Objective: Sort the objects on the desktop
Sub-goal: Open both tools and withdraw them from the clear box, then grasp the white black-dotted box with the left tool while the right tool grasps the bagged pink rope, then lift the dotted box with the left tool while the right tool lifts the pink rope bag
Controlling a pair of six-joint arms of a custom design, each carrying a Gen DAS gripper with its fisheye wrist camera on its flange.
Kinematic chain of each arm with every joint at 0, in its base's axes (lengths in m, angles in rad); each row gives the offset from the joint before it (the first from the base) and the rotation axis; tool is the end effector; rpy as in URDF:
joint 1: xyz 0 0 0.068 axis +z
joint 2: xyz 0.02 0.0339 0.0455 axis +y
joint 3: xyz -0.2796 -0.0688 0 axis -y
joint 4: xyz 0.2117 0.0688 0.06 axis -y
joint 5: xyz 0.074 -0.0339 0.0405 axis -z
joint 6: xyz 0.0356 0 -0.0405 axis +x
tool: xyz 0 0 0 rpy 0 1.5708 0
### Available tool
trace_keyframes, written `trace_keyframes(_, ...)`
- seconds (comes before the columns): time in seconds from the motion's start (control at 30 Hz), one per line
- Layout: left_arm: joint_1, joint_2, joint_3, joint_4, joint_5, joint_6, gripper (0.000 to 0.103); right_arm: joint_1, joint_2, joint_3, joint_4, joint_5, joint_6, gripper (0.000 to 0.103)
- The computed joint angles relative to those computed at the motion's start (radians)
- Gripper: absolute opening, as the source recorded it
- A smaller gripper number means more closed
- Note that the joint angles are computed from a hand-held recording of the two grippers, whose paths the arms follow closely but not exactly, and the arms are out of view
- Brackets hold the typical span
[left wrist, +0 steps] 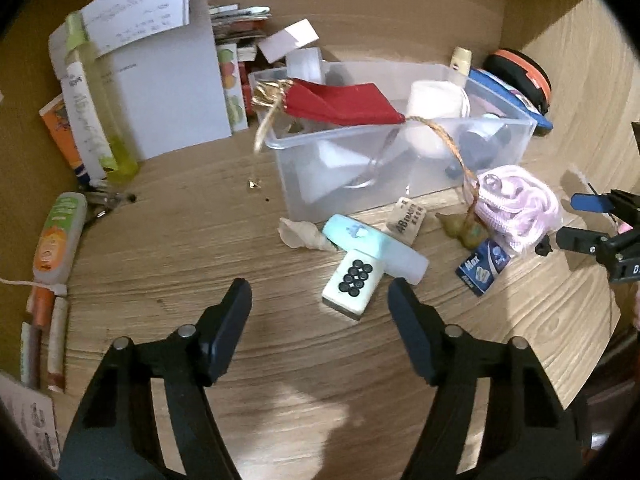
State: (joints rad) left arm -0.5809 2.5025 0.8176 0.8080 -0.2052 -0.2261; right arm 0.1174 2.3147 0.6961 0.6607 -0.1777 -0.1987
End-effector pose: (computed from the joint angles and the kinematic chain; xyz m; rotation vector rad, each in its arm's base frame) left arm 0.2962 -0.1858 -0.0206 0.3390 2.4023 -0.1146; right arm 0.3189 0.0440 0.0157 -0.4661 2.4737 0.1916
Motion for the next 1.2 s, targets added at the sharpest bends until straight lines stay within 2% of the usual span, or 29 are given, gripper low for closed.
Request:
trace_keyframes(0.1,-0.007,0.012,0.030,-0.026,0.003,0.009,0.068,-0.003,0.009,0.040,-0.064,-0.032,-0.006,0.094)
trace_keyframes(0.17,-0.010,0.021,0.054,-0.053,0.000,0.016,0.056,0.012,0.020,0.059,-0.077,-0.017,-0.014,0.094)
trace_keyframes(0.27,-0.016,0.036,0.088,-0.092,-0.011,0.017,0.047,0.037,0.034,0.098,-0.112,0.006,-0.021,0.094)
trace_keyframes(0.53,-0.009,0.034,0.115,-0.118,0.016,0.032,0.039,0.088,0.085,0.210,-0.202,0.054,-0.061,0.095)
trace_keyframes(0.6,-0.003,0.036,0.116,-0.111,0.034,0.034,0.032,0.086,0.093,0.243,-0.239,0.039,-0.067,0.095)
trace_keyframes(0.63,0.000,0.035,0.114,-0.107,0.043,0.036,0.024,0.085,0.098,0.260,-0.258,0.030,-0.073,0.095)
trace_keyframes(0.87,-0.011,0.038,0.114,-0.097,0.024,0.047,0.024,0.088,0.117,0.340,-0.345,-0.005,-0.161,0.096)
trace_keyframes(0.93,-0.011,0.034,0.101,-0.080,0.021,0.041,0.024,0.088,0.119,0.323,-0.304,-0.018,-0.168,0.090)
trace_keyframes(1.0,-0.004,0.028,0.084,-0.056,0.024,0.032,0.024,0.084,0.113,0.300,-0.275,-0.041,-0.172,0.078)
trace_keyframes(1.2,0.019,0.012,0.037,-0.001,0.050,-0.007,0.024,0.081,0.097,0.216,-0.164,-0.049,-0.155,0.066)
